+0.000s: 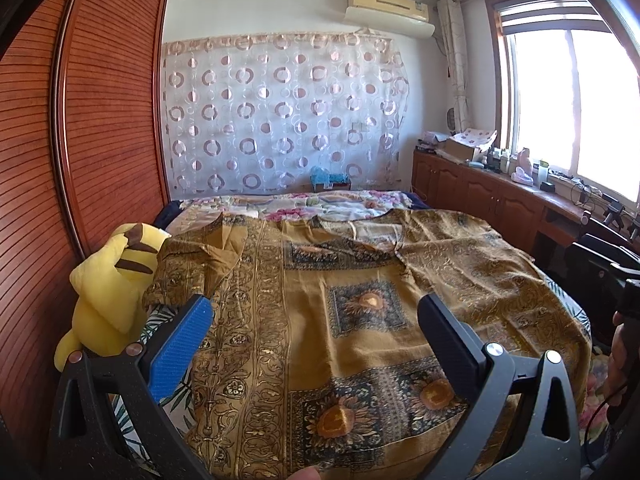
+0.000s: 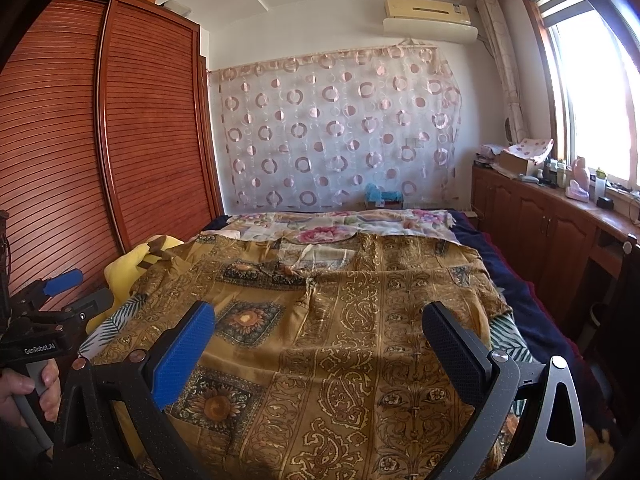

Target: Fold small clothes

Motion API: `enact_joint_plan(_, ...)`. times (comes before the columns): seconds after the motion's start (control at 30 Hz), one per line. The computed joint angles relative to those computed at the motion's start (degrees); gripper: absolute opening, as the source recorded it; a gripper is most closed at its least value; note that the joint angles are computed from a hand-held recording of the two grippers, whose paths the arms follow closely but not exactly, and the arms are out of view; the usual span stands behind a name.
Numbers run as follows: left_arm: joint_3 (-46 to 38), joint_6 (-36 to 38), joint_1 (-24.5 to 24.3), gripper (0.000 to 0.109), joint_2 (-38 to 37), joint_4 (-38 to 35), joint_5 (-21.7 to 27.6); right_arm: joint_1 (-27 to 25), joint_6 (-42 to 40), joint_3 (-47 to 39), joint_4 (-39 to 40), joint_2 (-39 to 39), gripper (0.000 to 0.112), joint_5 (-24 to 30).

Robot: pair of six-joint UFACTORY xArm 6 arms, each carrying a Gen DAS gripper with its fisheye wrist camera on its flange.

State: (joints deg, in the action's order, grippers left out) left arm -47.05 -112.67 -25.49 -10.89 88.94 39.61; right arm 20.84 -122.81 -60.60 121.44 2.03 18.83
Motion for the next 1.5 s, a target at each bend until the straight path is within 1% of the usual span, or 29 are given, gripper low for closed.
enact_joint_plan(0.07,0.7,0.2,2.1,0.103,0.0,0.2,-2.2,0.4,4.7,-1.6,-5.2,2.0,0.103,0.5)
enact_joint_plan(0.1,0.5,1.5,3.5,0.103,0.3,-0.5,-3.5,0.8,5.9,-2.7,-6.8,3.0,0.103,-0.1)
enact_joint_plan(0.17,1.0,0.1,6.1,0.103,1.7,1.8,-5.5,1.4,7.3,-5.1,-9.2,5.3,0.103,-0.9)
enact_joint_plan(0.27,1.4,1.0,8.9,0.103,2.2,2.4,-6.8,1.6,11.8,-9.0,-14.5,8.9,0.103,-0.3)
enact_joint_plan(0.37,1.8,0.8,13.3,0.103,2.7,3.5,-10.4,1.7,15.9,-12.9,-19.3,12.2,0.103,0.6)
enact_joint_plan(0.43,1.7,1.8,14.9,0.103,3.2,3.1,-11.5,2.1,18.1,-16.1,-22.3,14.8,0.103,0.5)
enact_joint_plan(0.53,1.3,3.6,18.5,0.103,3.9,2.8,-14.5,1.9,21.0,-18.6,-26.3,17.1,0.103,2.4)
enact_joint_plan(0.6,0.6,4.5,21.1,0.103,4.7,2.9,-16.9,1.5,24.5,-20.7,-30.5,19.0,0.103,3.7)
enact_joint_plan(0.63,0.5,5.6,21.5,0.103,4.9,1.9,-17.2,1.3,26.8,-21.8,-33.2,20.1,0.103,4.7)
enact_joint_plan(0.7,-0.2,6.8,24.4,0.102,5.9,1.4,-19.7,0.9,30.4,-23.9,-37.4,21.8,0.103,5.8)
enact_joint_plan(0.77,-0.5,7.0,27.0,0.097,6.6,1.3,-22.0,0.5,33.4,-26.4,-41.4,23.8,0.103,7.2)
enact_joint_plan(0.8,-0.6,8.1,29.0,0.096,7.2,0.4,-23.9,0.3,34.9,-27.6,-43.3,24.6,0.103,7.7)
enact_joint_plan(0.83,-0.4,9.4,29.8,0.092,7.4,-0.9,-24.8,0.1,36.5,-29.1,-45.3,25.6,0.103,8.3)
enact_joint_plan(0.87,-0.3,11.3,31.1,0.090,8.0,-2.6,-25.9,0.2,37.9,-30.4,-47.0,26.6,0.103,8.6)
enact_joint_plan(0.93,0.0,17.1,32.2,0.085,8.8,-7.9,-26.8,0.0,40.3,-33.1,-50.1,28.5,0.103,9.7)
enact_joint_plan(0.97,0.2,20.3,32.9,0.085,9.5,-10.7,-27.0,-0.2,41.4,-34.1,-51.4,29.2,0.103,10.4)
enact_joint_plan(1.07,0.2,28.3,33.2,0.078,11.1,-17.7,-26.2,-0.3,43.6,-36.6,-54.3,30.8,0.103,12.0)
enact_joint_plan(1.13,-0.3,34.1,33.3,0.072,12.5,-22.6,-25.0,-0.2,46.1,-40.4,-57.6,33.4,0.103,12.7)
enact_joint_plan(1.23,-1.2,42.3,33.9,0.071,14.3,-28.9,-25.2,0.0,50.1,-45.8,-62.3,37.2,0.103,14.2)
enact_joint_plan(1.3,-2.6,43.9,33.8,0.069,15.5,-29.8,-23.1,0.3,51.8,-47.8,-64.6,38.5,0.103,14.4)
enact_joint_plan(1.37,-3.5,43.8,34.3,0.064,16.2,-29.1,-23.1,0.2,52.9,-49.4,-66.2,39.4,0.103,14.8)
enact_joint_plan(1.4,-3.9,42.0,34.6,0.058,16.3,-27.2,-23.5,0.3,53.0,-49.4,-66.3,39.3,0.103,14.3)
enact_joint_plan(1.43,-4.0,38.0,35.1,0.047,15.9,-22.9,-24.3,0.6,53.1,-49.3,-66.4,39.2,0.103,13.4)
enact_joint_plan(1.5,-4.3,28.8,36.0,0.038,15.0,-13.0,-26.7,0.7,52.8,-49.4,-66.2,39.2,0.103,13.0)
